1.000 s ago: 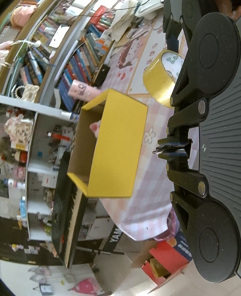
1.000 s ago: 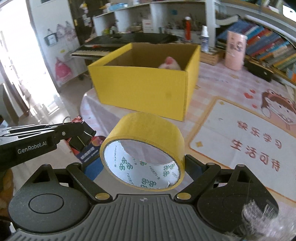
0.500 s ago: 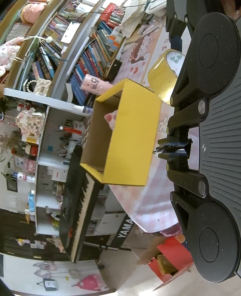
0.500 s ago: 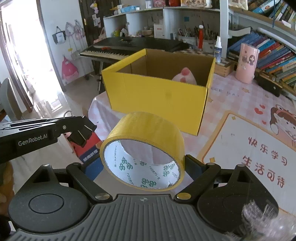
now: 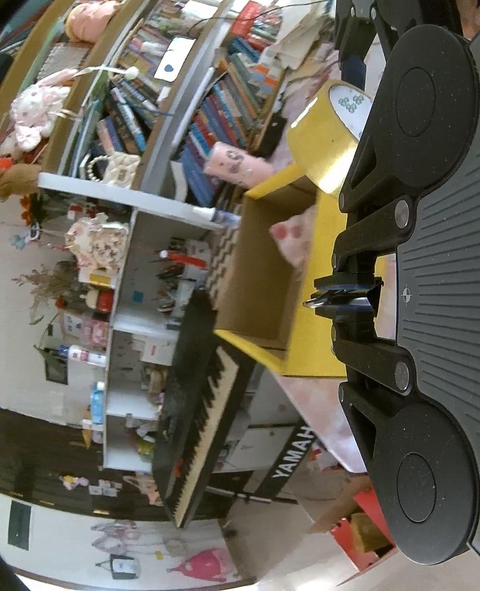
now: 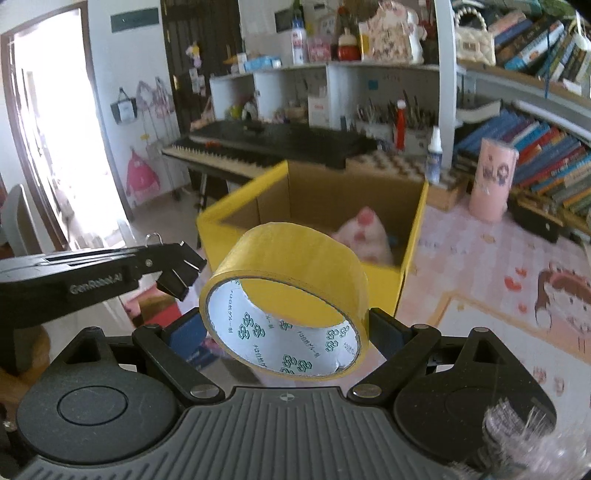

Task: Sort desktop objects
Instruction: 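Carry the binder clip and tape roll with both tools over the yellow box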

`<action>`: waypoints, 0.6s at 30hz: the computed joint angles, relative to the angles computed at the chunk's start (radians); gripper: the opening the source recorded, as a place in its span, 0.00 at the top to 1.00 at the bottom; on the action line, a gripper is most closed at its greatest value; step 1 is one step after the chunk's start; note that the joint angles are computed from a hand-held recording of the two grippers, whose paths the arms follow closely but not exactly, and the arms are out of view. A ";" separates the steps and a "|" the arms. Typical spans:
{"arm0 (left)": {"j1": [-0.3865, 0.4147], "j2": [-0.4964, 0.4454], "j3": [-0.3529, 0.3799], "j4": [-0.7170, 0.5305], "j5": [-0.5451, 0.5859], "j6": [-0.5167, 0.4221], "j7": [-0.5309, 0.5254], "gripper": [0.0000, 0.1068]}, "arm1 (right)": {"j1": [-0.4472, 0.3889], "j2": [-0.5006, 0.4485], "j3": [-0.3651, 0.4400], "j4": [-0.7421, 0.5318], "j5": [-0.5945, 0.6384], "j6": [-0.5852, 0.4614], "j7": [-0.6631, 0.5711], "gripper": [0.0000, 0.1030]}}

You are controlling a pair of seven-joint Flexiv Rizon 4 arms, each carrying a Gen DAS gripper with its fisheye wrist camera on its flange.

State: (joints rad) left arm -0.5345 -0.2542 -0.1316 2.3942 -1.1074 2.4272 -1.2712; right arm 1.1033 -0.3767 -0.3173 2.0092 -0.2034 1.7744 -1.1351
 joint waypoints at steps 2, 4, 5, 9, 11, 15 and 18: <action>0.012 -0.017 0.007 -0.031 0.006 0.005 0.007 0.95 | -0.069 -0.019 0.061 -0.045 -0.014 0.002 -0.011 0.10; 0.025 -0.035 0.012 -0.063 0.011 0.004 0.017 0.95 | -0.143 -0.043 0.125 -0.097 -0.032 0.000 -0.021 0.10; 0.031 -0.045 0.014 -0.081 0.010 0.001 0.026 0.95 | -0.171 -0.053 0.149 -0.118 -0.039 -0.001 -0.025 0.10; 0.047 -0.089 0.018 -0.156 -0.002 -0.009 0.069 0.95 | -0.283 -0.101 0.243 -0.207 -0.072 -0.009 -0.043 0.10; 0.053 -0.112 0.021 -0.196 -0.009 -0.012 0.096 0.95 | -0.338 -0.129 0.291 -0.251 -0.091 -0.018 -0.054 0.10; 0.061 -0.161 0.021 -0.276 -0.040 -0.021 0.158 0.95 | -0.434 -0.176 0.384 -0.321 -0.124 -0.034 -0.075 0.10; 0.063 -0.194 0.014 -0.331 -0.093 -0.032 0.220 0.95 | -0.487 -0.212 0.434 -0.371 -0.149 -0.053 -0.097 0.11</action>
